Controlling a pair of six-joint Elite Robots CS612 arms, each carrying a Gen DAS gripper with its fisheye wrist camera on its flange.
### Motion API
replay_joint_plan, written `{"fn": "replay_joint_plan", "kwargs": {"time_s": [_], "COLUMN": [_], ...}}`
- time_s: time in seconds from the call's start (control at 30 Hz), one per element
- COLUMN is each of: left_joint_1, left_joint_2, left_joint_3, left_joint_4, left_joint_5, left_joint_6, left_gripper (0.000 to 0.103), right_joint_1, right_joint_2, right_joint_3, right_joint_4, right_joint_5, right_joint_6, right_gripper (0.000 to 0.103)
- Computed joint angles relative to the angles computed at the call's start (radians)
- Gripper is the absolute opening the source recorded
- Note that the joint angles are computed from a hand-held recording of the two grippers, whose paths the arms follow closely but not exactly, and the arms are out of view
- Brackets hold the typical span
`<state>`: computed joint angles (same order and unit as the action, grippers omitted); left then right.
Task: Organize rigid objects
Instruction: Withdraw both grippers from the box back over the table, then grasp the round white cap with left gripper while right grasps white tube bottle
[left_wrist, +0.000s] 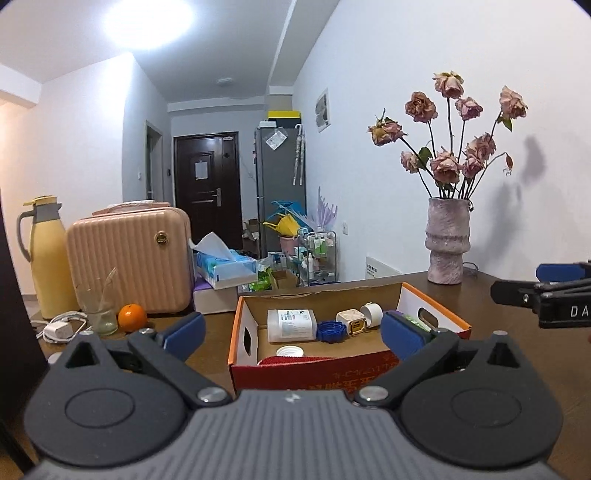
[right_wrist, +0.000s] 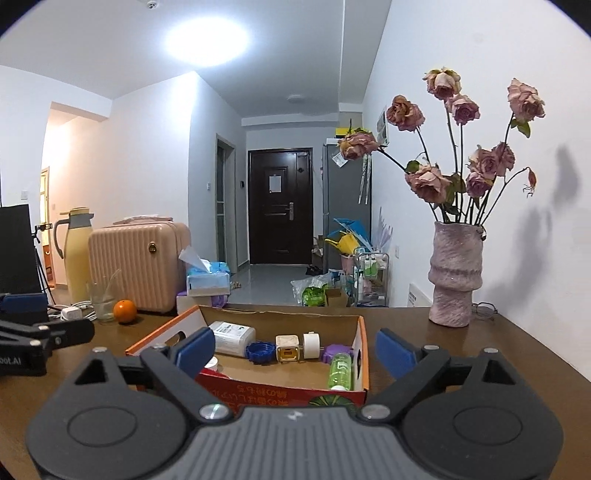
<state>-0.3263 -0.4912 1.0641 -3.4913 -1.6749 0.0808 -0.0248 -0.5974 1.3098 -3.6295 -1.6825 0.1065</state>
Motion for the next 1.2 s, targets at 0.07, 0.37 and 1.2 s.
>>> {"fn": "replay_joint_plan", "kwargs": {"time_s": [0.07, 0.37, 1.2], "left_joint_1": [-0.003, -0.001, -0.020], "left_joint_2": [-0.021, -0.110, 0.001], "left_joint_3": [0.051, 0.319, 0.086], "left_joint_4": [-0.046, -0.185, 0.169], "left_joint_5": [0.017, -0.023, -0.063], "left_joint_6": [-0.013, -0.122, -0.032], "left_gripper": [0.103, 0.103, 0.103], "right_joint_1": [0.000, -0.004, -0.049], "right_joint_2": [-0.011, -0.076, 0.003], "right_joint_3": [0.023, 0.220, 0.062], "right_joint_4": [0.000, -0.011, 0.245], "right_joint_5": [-0.003, 0.109, 0.168], "right_joint_6": [0.003, -0.048, 0.124], "right_gripper": [0.094, 0.094, 0.084]}}
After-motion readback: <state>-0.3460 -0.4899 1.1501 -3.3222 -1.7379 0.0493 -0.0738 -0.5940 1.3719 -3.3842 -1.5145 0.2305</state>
